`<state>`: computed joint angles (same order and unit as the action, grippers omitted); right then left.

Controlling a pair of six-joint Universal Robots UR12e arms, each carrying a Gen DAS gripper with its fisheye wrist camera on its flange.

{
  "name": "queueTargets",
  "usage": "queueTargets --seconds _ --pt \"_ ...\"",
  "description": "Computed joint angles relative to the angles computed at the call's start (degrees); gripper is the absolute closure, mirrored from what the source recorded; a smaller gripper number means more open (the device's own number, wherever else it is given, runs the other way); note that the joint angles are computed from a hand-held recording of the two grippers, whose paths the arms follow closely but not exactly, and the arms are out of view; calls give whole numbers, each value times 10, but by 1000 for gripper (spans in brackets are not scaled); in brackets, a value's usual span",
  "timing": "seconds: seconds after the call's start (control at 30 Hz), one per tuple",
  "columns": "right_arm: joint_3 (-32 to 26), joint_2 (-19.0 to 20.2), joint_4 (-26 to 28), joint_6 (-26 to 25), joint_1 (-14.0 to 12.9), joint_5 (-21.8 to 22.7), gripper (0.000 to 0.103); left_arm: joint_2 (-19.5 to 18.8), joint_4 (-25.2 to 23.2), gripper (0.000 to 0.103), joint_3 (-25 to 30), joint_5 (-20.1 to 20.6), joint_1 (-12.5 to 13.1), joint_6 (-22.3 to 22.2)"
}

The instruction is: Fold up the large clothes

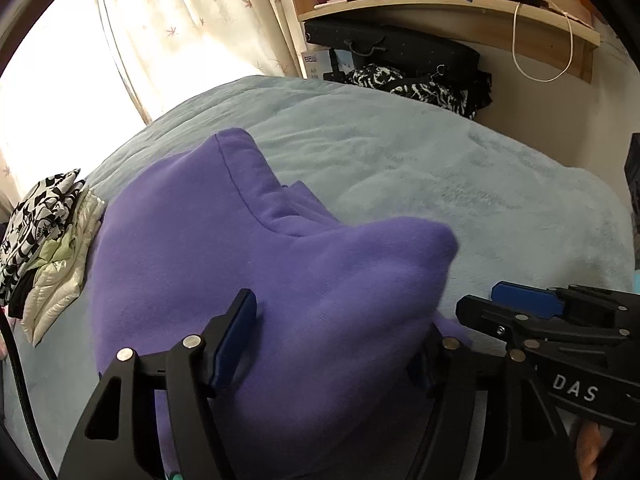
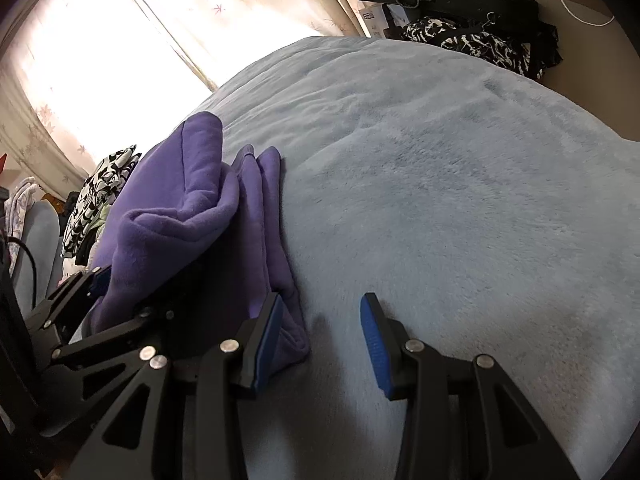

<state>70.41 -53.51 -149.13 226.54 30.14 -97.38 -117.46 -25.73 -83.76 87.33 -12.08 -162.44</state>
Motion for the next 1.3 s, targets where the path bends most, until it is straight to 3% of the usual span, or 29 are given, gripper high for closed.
queueTargets --seconds 0.23,0.37,0.6,0.67,0.73,0.9,1.07,1.3 --pt "0 -7 11 -2 3 -11 61 14 -19 31 -3 -22 4 -10" --pt "0 -13 11 -5 4 -16 61 29 -38 22 -6 -44 10 -14" --pt "-26 -13 19 -37 9 -41 58 63 -2 15 -29 -58 25 -14" --pt "-43 -8 22 -54 10 -42 51 70 0 15 -32 -64 33 -28" --pt "-63 -1 25 -77 8 -26 45 74 1 15 -33 -71 47 -52" --pt "-115 26 28 -113 -2 38 44 65 -19 15 -18 -44 77 -115" --pt "-194 71 74 -124 -23 135 44 41 -70 15 13 -68 110 -178" --pt "-343 162 173 -88 -55 237 43 -7 -141 17 68 -120 127 -201"
